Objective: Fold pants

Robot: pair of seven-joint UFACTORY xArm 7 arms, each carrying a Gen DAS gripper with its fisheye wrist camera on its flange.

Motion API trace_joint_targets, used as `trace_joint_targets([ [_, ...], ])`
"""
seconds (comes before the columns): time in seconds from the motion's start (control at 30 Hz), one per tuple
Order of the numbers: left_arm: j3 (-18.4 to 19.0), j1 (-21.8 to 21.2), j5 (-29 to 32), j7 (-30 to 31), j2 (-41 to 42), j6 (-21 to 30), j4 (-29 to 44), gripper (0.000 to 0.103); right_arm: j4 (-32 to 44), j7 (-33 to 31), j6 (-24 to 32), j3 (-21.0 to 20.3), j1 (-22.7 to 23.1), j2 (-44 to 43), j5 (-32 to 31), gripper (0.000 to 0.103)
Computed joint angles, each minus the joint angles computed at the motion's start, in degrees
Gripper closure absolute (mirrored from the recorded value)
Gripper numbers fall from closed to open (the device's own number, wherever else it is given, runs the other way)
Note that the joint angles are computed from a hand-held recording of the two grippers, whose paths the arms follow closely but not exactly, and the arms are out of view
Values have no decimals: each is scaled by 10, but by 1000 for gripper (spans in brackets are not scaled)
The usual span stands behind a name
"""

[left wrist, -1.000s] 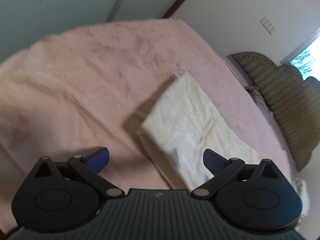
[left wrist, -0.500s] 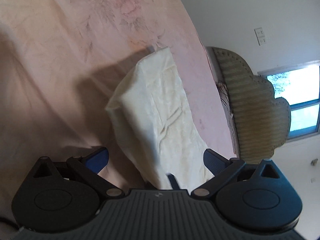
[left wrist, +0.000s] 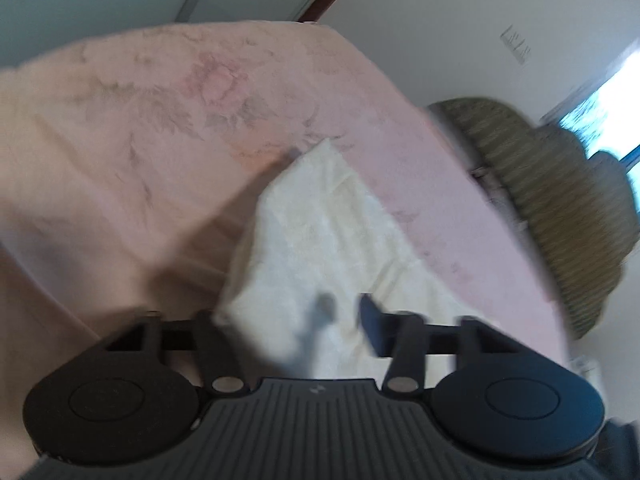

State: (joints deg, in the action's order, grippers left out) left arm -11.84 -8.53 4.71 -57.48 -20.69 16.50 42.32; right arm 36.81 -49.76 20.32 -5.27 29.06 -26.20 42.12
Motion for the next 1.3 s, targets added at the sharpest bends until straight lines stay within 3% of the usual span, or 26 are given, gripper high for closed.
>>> trace_joint_targets([
  [0.07,-30,32,51,-21,-2,16,5,82,5,-2,3,20,-17,1,7,84],
  [0.13,-48,45,85,-38,-7,23,9,85,21,-5,9,-16,18,7,35,83],
  [0.27,-113,88,194,-99,-37,50,26,87,58,-27,13,-26,38,42,103,83],
  [0.37,-149,99,257,-125,-58,57,47,87,65,-43,21,-12,17,38,134,83],
  [0.47,-181,101,303,-143,-63,61,74,88,49,-106,17,-18,20,-7,202,83],
  [0.6,-227,100,353,-171,-44,58,119,88,23,-122,3,-26,1,-76,228,83],
  [0.77,-261,83,420,-193,19,53,187,87,-22,-91,-10,-52,-30,-166,188,82],
  [1.03,-328,27,550,-210,179,124,313,85,-59,-51,-50,-131,-32,-212,133,82],
  [1.3,-312,-101,645,-182,347,181,435,84,-103,20,-38,-181,-111,-259,39,82],
])
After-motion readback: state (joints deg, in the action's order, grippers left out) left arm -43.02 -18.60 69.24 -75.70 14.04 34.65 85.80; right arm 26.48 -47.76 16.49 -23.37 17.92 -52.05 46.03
